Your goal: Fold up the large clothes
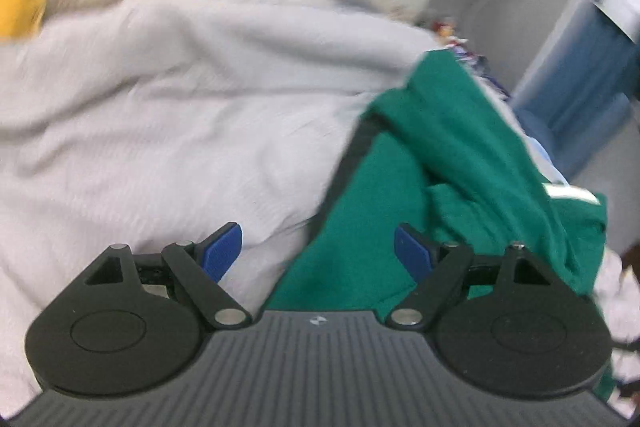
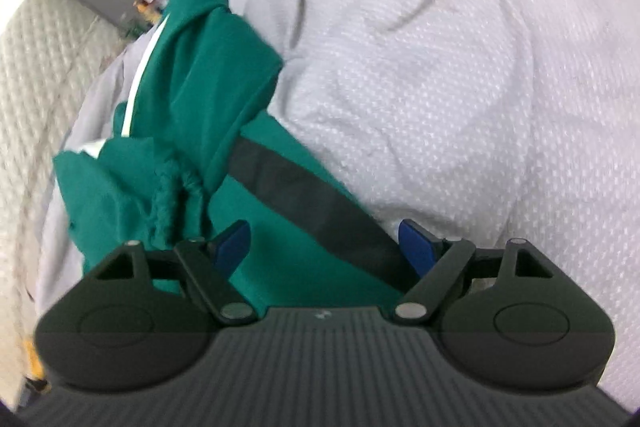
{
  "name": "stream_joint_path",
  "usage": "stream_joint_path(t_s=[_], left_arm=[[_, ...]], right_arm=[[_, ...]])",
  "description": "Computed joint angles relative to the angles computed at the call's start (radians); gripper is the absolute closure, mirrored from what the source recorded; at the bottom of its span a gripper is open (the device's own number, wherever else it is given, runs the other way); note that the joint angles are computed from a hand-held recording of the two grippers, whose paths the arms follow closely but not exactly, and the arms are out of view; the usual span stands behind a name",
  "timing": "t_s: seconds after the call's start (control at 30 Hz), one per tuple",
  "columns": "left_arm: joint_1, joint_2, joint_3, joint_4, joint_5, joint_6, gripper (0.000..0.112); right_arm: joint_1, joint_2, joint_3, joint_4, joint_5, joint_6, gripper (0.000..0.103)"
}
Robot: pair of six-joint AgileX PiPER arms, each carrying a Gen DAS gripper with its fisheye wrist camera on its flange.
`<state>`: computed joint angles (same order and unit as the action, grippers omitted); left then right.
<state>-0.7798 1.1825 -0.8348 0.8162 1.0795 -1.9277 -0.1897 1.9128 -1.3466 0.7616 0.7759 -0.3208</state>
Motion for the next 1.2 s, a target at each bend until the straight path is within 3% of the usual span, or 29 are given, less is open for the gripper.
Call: stream_joint_path(t_s=[0.13,0.27,0.37,0.5,0.57,0.7,0.9,0.97,1.07,1.13,1.2], left_arm=[[0.095,-0.011,0.046,-0.059,-0.099,-0.003,0.027],[0.216,-0.030,0.113,-0.166,-0.354,0.098,0.028],[0.251,-0.083,0.180,-0.191,-0.512,0.107,0.028],[0.219,-0.146,0.231,-0.130,-0.532,-0.022,0.028],[0.219,-0.122,0.210,-0.169,-0.514,0.009,0.028],[0.245,-0.043,0.153,-0.303,-0.441,0.146,0.028],[0.295,0.044,0.108,-0.418,-0.432,0.318,0.028],[0.332,0.008,0.146,-0.467,-0.505,0.364,0.028],[0.383,-0.114,0.251,-0.557,-0.658,0.412,0.028],[0.365,-0.194,0.320,-0.496,-0.755,0.322,0.030],[0.350,-0.252,0.376,-0.348,-0.876,0.182,0.032]], right_arm=[[-0.024,0.045,-0.016,0.094,0.102,-0.038,0.018],[-0.039,0.041,0.000,0.178,0.155,-0.092,0.018],[-0.090,0.024,0.036,0.324,0.236,-0.192,0.018],[-0.115,0.002,0.084,0.480,0.350,-0.339,0.018],[-0.115,-0.012,0.090,0.481,0.368,-0.363,0.018],[-0.077,-0.014,0.059,0.354,0.288,-0.237,0.018],[0.035,-0.010,0.029,0.120,0.144,-0.051,0.020],[0.034,-0.006,0.029,0.123,0.157,-0.060,0.018],[-0.020,0.000,0.056,0.278,0.227,-0.149,0.018],[-0.058,-0.012,0.102,0.419,0.287,-0.278,0.019],[-0.066,-0.039,0.140,0.501,0.322,-0.385,0.018]])
